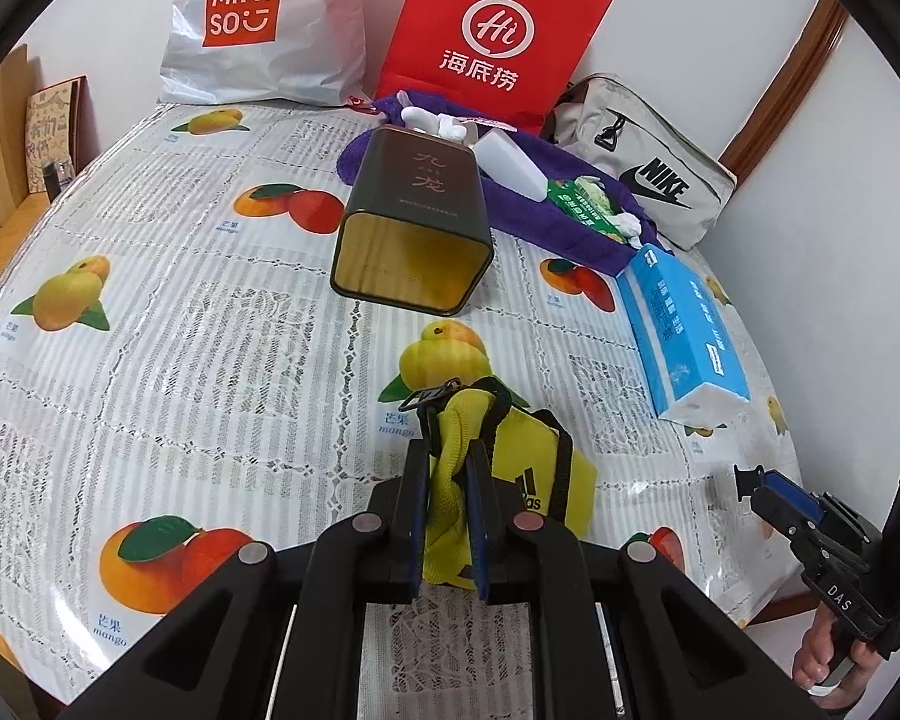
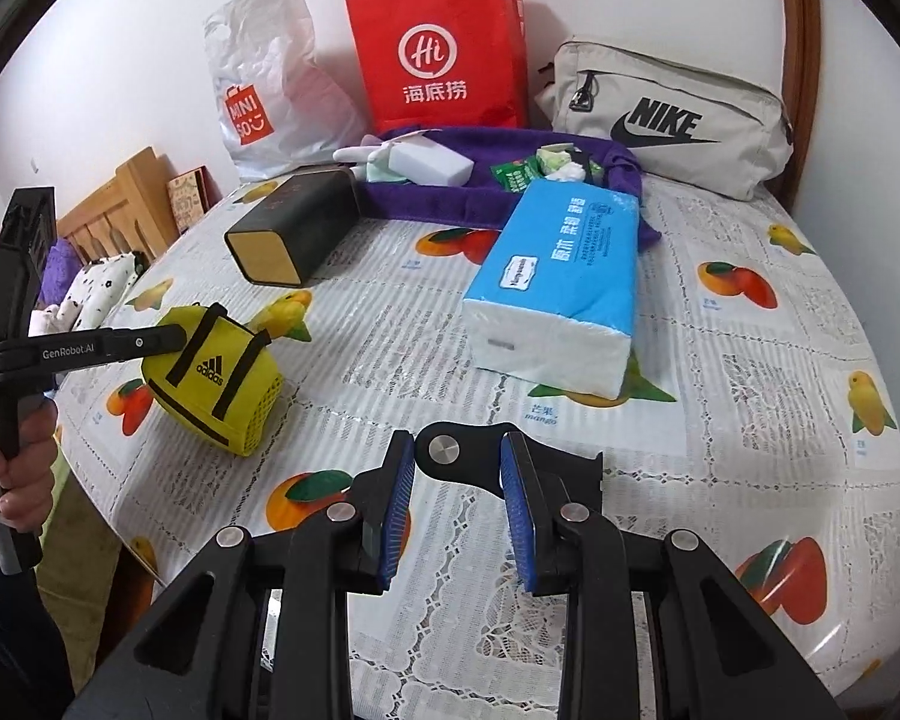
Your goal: Organize soft objects
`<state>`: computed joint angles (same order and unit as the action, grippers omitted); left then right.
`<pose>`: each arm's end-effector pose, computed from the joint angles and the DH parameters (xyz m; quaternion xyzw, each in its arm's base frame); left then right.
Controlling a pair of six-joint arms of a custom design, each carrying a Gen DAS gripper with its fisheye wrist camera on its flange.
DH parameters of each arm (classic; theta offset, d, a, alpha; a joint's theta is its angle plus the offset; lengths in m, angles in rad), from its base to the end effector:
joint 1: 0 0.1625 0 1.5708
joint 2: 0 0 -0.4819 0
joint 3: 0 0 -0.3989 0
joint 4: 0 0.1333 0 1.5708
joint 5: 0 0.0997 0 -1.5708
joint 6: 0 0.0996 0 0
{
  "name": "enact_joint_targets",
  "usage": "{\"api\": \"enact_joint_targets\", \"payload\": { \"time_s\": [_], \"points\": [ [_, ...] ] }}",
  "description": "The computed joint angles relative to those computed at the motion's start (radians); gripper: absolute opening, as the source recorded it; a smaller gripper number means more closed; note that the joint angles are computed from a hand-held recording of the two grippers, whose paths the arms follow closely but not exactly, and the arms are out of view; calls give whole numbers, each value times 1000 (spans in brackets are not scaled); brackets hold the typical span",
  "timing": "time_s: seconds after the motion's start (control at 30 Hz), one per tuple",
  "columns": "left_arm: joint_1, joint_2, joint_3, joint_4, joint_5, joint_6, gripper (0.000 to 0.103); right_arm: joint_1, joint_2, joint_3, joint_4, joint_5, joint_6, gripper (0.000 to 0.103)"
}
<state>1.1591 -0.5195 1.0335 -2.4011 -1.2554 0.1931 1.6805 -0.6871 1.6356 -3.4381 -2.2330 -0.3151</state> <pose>-0.2056 -0.8812 0.1466 0.2668 0.9384 -0.1715 0.1372 0.1513 -0.7157 0.1756 0.0378 -0.8590 0.3872 0.3328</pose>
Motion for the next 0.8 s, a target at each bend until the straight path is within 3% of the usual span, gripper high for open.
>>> {"api": "enact_joint_targets", "payload": {
  "time_s": [0.8],
  "points": [
    [-28,3,-71,30,-34,5,12,30,-24,-29,-5,-43,-13,29]
  ]
}}
